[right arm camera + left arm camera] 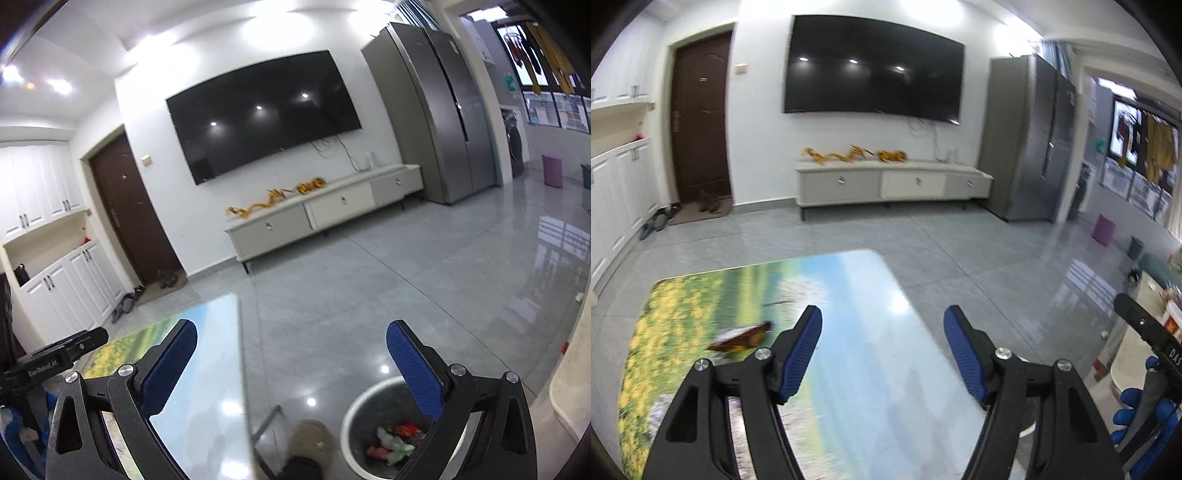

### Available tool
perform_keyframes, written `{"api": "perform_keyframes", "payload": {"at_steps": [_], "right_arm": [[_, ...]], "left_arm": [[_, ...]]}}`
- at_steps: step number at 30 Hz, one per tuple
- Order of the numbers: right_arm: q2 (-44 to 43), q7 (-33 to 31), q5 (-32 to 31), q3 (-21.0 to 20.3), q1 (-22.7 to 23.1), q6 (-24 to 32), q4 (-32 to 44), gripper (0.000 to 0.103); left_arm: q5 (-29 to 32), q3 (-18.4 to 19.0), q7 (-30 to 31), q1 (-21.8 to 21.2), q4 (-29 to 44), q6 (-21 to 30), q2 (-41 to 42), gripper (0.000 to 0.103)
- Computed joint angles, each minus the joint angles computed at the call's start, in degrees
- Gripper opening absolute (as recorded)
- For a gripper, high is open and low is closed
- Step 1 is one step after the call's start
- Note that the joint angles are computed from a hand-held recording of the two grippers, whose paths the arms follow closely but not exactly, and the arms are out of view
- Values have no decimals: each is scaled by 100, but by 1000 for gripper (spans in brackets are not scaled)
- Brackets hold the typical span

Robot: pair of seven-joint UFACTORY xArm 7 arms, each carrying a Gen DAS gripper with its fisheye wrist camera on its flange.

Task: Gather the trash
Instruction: 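Move both open tools back over the table, then lower the left tool onto the white printed plastic bag and grasp it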

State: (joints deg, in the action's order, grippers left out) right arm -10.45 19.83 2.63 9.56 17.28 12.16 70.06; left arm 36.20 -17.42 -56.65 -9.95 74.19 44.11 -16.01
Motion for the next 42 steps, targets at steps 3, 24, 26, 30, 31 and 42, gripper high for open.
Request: {"api": "perform_keyframes", "payload": {"at_steps": [3,24,26,30,31,42], "right_arm": [[54,29,-72,132,88,14,167,103],[1726,830,-1690,526,1516,1025,2443,103],[1902,771,-1684,508,1680,1204,2662,103],[2174,841,-1942,416,2053,1566,3003,103],[2144,866,-1984,387,2112,1574,2940,103],[2290,1420,-2515,225,2473,1991,3059,103]], "left_arm": [[27,66,-215,177,-504,153,-696,76],[-752,523,476,2108,-3048,827,-4376,77],[-861,586,577,2193,-3244,743,-4492,77],[-1109,690,755,2293,-3516,685,-4683,77],[-1173,741,799,2306,-3591,649,-4723,77],[-1725,1166,1289,2497,-4142,405,-4974,77]]}}
